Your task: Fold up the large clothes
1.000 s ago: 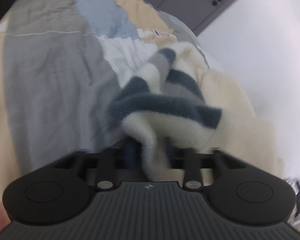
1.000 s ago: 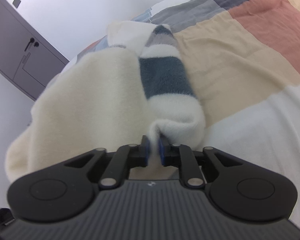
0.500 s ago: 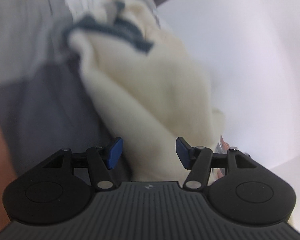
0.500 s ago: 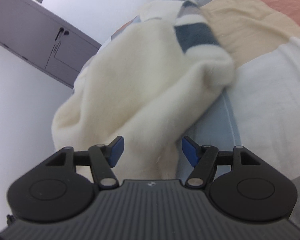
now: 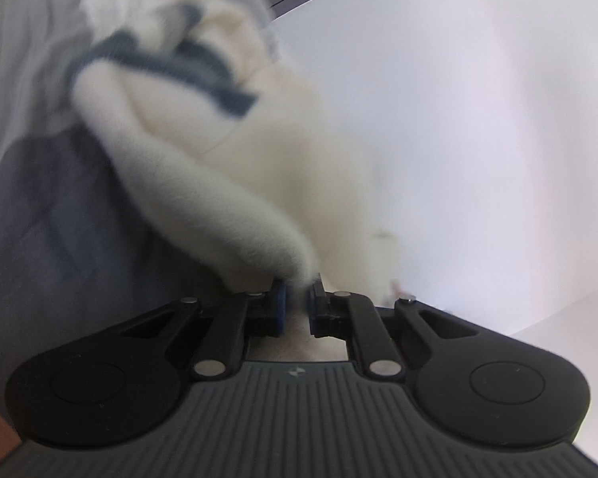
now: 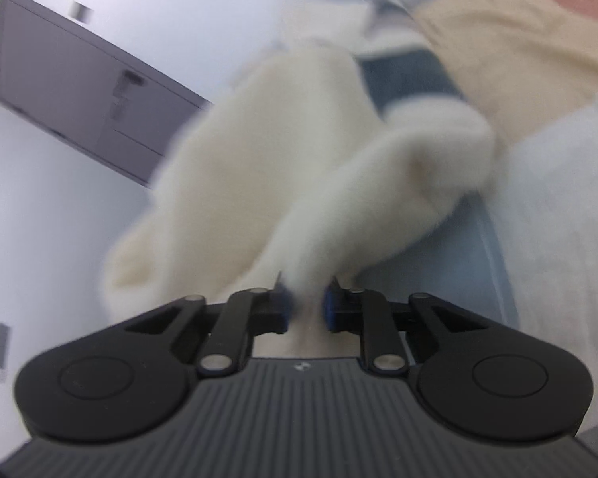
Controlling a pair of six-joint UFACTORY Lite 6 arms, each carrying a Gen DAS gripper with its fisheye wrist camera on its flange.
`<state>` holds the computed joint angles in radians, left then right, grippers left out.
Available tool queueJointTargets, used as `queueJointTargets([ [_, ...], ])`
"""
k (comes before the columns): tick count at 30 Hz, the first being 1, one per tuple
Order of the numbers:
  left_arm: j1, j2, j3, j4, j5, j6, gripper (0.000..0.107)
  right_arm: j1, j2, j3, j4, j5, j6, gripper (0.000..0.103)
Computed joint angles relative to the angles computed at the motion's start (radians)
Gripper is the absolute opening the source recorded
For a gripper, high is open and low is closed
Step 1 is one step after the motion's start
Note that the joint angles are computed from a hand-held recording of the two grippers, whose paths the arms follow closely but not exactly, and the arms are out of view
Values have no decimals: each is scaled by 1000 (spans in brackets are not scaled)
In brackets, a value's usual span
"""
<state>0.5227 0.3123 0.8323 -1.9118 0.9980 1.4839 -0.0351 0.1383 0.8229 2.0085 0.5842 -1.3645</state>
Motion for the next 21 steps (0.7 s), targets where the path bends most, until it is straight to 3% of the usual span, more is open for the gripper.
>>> queueJointTargets([
  [3,49,-145,-87,4,89,-4,11,-40,-201,-129,60,87,-116,17],
  [5,83,-253,-147,-7,156,2,11,-90,-313,-179,29,162,-92,16],
  [7,102,-390,-202,-16,169,-20,11,-165,-417,-206,-40,244,-20,16],
  [10,103,-598,-254,-24,139,-81,11,-208,-565,-216,-102,271,59,16],
  [16,170,-820,-190,53,119,-336,11,-265,-674,-54,-278,294,311,16],
  [21,201,-859,28,135,61,-526,11,-265,-691,167,-404,283,467,16],
])
